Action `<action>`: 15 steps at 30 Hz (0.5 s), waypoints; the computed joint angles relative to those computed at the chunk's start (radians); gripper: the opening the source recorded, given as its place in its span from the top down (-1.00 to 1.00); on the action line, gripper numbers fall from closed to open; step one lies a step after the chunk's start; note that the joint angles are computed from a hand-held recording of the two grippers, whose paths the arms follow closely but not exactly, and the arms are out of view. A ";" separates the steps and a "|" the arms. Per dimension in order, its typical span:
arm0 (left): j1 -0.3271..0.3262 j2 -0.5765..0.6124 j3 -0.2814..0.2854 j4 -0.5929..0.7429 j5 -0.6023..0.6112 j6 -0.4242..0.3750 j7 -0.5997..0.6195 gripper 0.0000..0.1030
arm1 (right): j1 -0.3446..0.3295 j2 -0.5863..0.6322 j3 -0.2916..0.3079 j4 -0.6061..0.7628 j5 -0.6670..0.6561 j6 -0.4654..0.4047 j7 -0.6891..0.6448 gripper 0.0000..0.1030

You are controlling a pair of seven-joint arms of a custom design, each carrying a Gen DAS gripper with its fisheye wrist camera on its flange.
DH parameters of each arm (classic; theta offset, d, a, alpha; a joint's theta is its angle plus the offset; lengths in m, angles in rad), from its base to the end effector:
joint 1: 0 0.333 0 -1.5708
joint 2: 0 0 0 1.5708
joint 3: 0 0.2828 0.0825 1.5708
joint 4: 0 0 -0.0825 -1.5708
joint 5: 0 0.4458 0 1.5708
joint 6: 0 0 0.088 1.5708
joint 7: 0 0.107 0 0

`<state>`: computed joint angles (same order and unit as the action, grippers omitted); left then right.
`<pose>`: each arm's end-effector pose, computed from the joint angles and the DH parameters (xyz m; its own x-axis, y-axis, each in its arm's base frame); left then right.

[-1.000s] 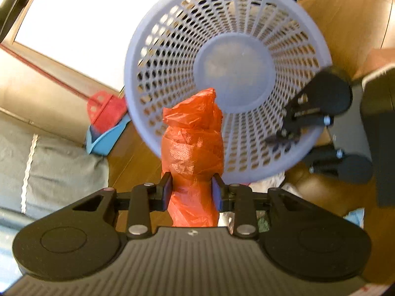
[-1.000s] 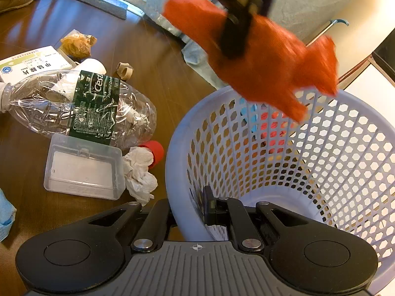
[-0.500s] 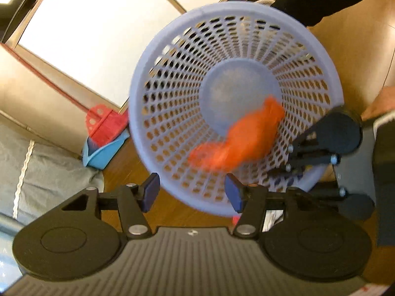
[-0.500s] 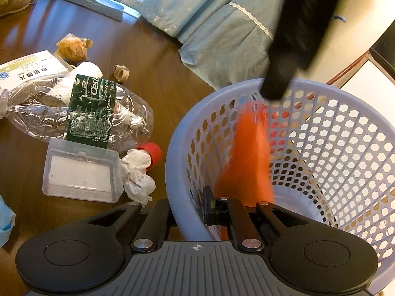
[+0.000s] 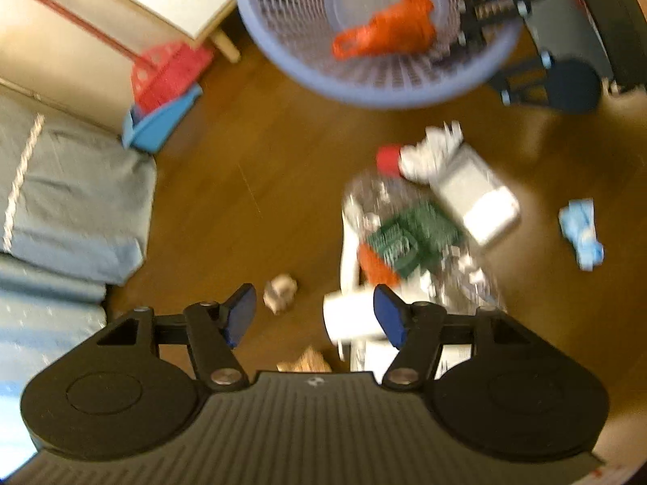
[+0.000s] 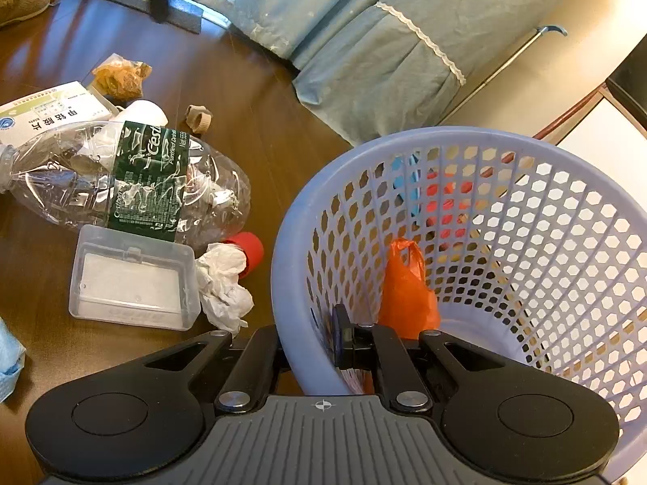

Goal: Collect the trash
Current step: 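Lift the orange bag and drop it into the wastebasket with the left gripper, then grasp the white medicine box with the left gripper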

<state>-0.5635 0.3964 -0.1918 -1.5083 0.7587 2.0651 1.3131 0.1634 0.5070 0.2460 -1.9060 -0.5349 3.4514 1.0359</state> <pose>0.5759 -0.4692 0.4178 -0.5393 -0.6294 -0.5595 -0.6378 0.7391 -0.2166 0.6199 0.3171 0.2895 0.7006 -0.3355 0.6298 0.1530 -0.7914 -0.5918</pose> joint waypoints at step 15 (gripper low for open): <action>0.081 -0.103 -0.031 -0.179 -0.211 -0.021 -0.230 -0.19 | -0.008 -0.023 -0.004 -0.030 -0.015 0.006 -0.004 0.91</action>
<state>-0.4822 0.2936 -0.2227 -1.6875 0.5474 2.0439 1.0832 0.1550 0.4844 0.2422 -1.9356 -0.5495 3.4573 1.0315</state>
